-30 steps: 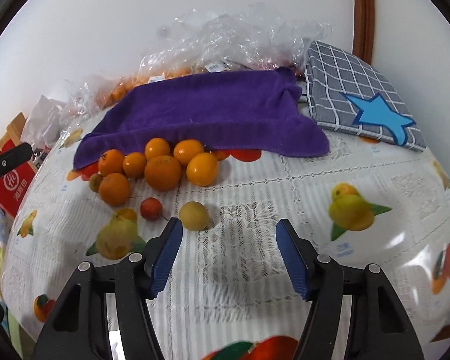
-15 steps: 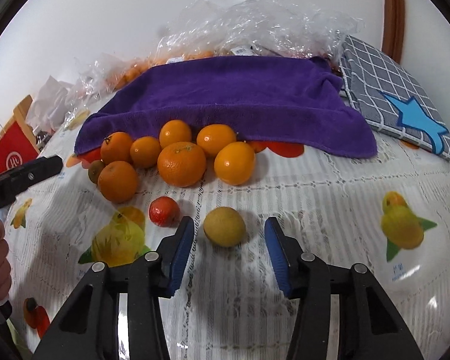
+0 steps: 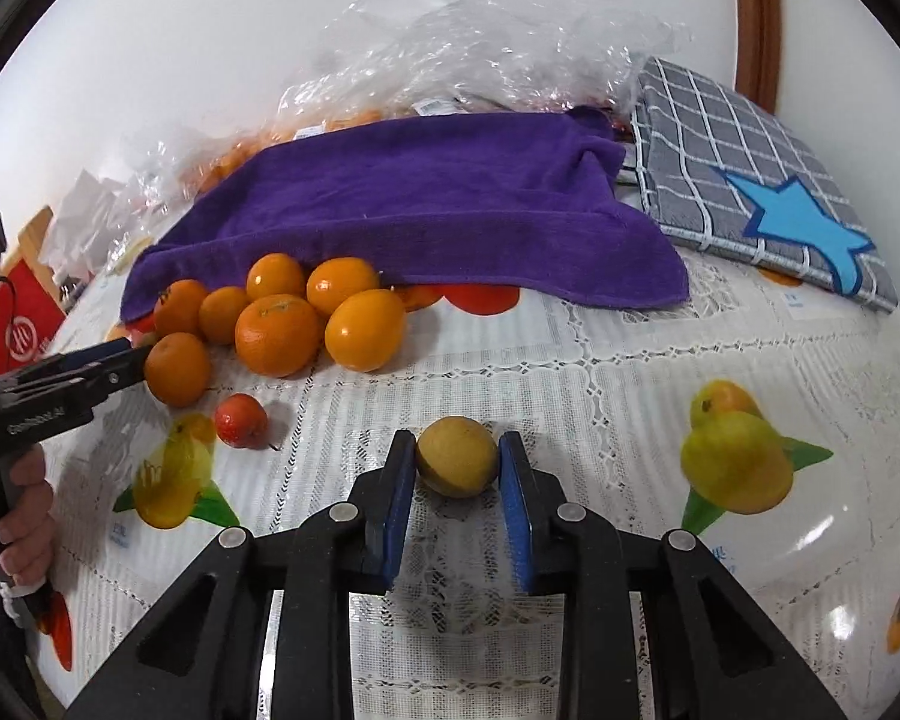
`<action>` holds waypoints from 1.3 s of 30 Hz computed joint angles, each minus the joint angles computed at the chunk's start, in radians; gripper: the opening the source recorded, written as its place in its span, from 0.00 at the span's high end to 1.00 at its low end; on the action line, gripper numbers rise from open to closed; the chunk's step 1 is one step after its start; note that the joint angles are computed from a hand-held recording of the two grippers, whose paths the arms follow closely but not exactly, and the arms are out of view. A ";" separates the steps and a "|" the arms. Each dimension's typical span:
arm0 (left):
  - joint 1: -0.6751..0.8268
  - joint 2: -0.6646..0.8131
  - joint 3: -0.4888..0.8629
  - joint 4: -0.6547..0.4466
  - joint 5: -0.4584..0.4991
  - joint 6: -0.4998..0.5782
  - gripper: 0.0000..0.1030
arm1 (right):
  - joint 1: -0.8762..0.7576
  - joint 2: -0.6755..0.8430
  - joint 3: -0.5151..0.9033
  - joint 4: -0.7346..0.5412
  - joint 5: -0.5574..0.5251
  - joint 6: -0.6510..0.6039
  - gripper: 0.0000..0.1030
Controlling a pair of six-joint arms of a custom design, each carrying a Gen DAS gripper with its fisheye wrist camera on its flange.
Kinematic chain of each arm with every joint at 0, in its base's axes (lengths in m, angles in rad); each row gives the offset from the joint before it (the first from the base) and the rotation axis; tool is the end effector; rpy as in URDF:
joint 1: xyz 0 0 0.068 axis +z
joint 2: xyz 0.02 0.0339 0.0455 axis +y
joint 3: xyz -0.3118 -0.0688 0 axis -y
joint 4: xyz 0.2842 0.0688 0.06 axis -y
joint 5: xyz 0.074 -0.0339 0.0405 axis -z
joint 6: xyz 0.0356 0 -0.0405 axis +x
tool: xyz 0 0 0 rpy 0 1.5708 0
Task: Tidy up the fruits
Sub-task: 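Grasp a small yellow fruit with the right tool while the left tool grasps a small green fruit, then carry both held small fruits up and over onto the purple towel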
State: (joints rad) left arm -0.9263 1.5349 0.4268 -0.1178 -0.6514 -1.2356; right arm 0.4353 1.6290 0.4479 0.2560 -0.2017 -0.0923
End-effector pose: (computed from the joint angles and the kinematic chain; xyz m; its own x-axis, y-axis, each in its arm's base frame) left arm 0.1518 -0.1661 0.1013 -0.6700 -0.3585 -0.6501 -0.3653 0.9215 -0.1316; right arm 0.2392 0.1191 0.0977 -0.6730 -0.4126 -0.6139 -0.5870 0.8029 0.1039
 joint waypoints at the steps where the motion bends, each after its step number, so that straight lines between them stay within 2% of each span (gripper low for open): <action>1: 0.010 -0.001 0.000 0.010 0.015 0.016 0.59 | -0.007 0.003 0.001 0.001 -0.010 -0.001 0.73; 2: 0.018 -0.002 -0.004 0.033 0.035 0.037 0.67 | -0.009 0.003 0.000 0.001 -0.014 -0.002 0.73; 3: 0.022 0.001 -0.005 0.051 0.044 0.051 0.69 | -0.011 0.004 0.000 0.001 -0.018 -0.001 0.73; 11: 0.007 0.001 -0.024 0.084 0.030 0.038 0.71 | -0.009 0.005 -0.006 0.007 -0.022 -0.005 0.72; 14: 0.008 -0.011 -0.045 0.113 0.034 0.034 0.76 | -0.045 0.009 -0.004 0.000 -0.090 -0.012 0.72; 16: 0.008 -0.015 -0.050 0.120 0.029 0.027 0.76 | -0.066 0.013 0.000 -0.008 -0.138 -0.014 0.73; 21: -0.032 -0.014 -0.026 0.067 -0.029 0.009 0.76 | -0.093 0.027 0.016 -0.026 -0.204 -0.014 0.73; 30: -0.096 -0.067 -0.019 -0.059 -0.170 -0.103 0.77 | -0.072 0.028 0.023 -0.026 -0.170 -0.027 0.73; 34: -0.087 -0.123 -0.034 -0.064 -0.179 -0.092 0.77 | -0.075 0.016 0.040 -0.041 -0.145 -0.004 0.73; 37: -0.050 -0.164 0.007 -0.174 -0.169 -0.103 0.77 | -0.070 -0.048 0.044 -0.057 -0.138 0.013 0.73; 39: -0.028 -0.249 0.001 -0.184 -0.171 -0.066 0.77 | -0.057 -0.098 0.054 -0.069 -0.123 0.014 0.73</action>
